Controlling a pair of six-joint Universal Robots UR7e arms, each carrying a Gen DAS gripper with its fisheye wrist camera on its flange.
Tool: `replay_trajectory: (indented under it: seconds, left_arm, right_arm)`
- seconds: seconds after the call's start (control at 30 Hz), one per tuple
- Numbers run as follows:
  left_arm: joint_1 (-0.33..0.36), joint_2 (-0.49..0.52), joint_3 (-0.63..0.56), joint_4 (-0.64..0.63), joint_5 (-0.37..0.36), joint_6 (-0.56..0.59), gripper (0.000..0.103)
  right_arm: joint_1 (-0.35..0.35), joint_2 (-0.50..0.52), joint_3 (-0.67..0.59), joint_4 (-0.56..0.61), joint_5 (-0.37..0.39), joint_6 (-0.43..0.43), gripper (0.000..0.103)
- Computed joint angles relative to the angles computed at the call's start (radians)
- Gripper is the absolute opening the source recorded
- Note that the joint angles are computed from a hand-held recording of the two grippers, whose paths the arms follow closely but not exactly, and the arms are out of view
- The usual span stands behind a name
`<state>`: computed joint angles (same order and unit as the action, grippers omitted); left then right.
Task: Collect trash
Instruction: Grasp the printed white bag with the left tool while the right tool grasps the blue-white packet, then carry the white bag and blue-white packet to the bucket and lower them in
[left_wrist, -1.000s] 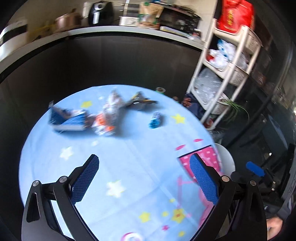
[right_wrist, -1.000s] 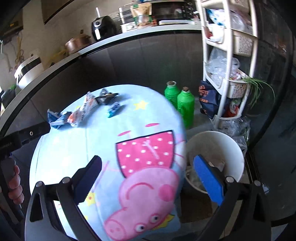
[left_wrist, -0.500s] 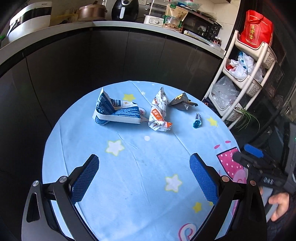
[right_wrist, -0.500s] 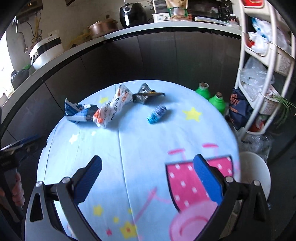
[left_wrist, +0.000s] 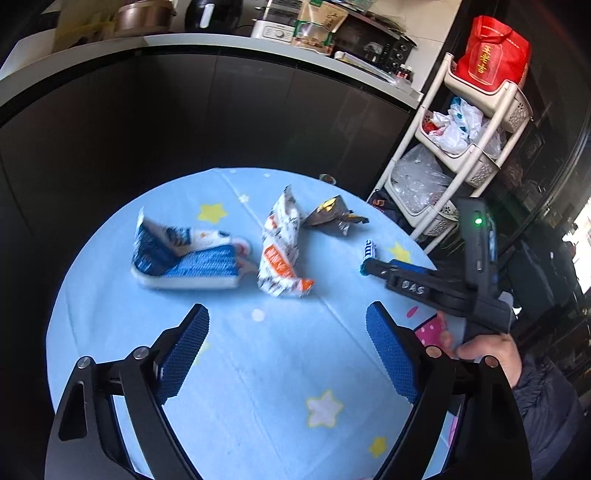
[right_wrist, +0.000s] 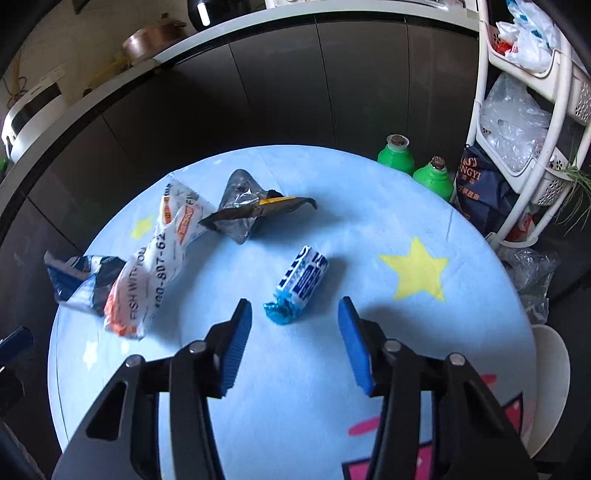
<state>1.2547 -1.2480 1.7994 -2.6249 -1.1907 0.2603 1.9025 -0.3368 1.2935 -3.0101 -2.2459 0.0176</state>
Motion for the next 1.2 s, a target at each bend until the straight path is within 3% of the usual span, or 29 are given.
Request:
replay_trajectory:
  seconds: [0.1, 0.13, 0.17, 0.27, 0.63, 0.7, 0.8, 0.9, 1.2]
  left_arm:
    - [-0.002, 0.055, -0.055, 0.010, 0.003, 0.011, 0.077]
    - [-0.002, 0.075, -0.077, 0.018, 0.001, 0.010, 0.077]
    - [-0.001, 0.091, -0.094, 0.025, -0.001, 0.009, 0.076]
    - [0.002, 0.151, -0.155, 0.054, 0.005, 0.015, 0.073]
    - [0.020, 0.316, -0.293, 0.126, 0.089, 0.010, 0.063]
    - [0.018, 0.319, -0.287, 0.132, 0.097, 0.010, 0.052]
    - [0.015, 0.308, -0.272, 0.158, 0.090, -0.004, 0.037]
    - [0.006, 0.293, -0.244, 0.148, 0.103, 0.002, 0.030]
    - [-0.034, 0.169, -0.103, 0.113, 0.083, -0.013, 0.026]
  right_arm:
    - [-0.008, 0.015, -0.021, -0.006, 0.013, -0.009, 0.040]
    - [-0.010, 0.016, -0.023, -0.006, 0.017, -0.012, 0.020]
    - [-0.012, 0.015, -0.020, -0.005, 0.021, -0.017, 0.013]
    - [-0.013, -0.002, 0.015, -0.041, 0.053, -0.031, 0.008]
    - [0.008, -0.112, 0.248, -0.210, 0.079, -0.061, 0.008]
    - [0.010, -0.125, 0.277, -0.227, 0.077, -0.062, 0.008]
    - [0.013, -0.137, 0.304, -0.246, 0.078, -0.059, 0.008]
    - [0.015, -0.148, 0.329, -0.262, 0.087, -0.049, 0.008]
    - [0.032, -0.197, 0.418, -0.333, 0.117, -0.040, 0.008]
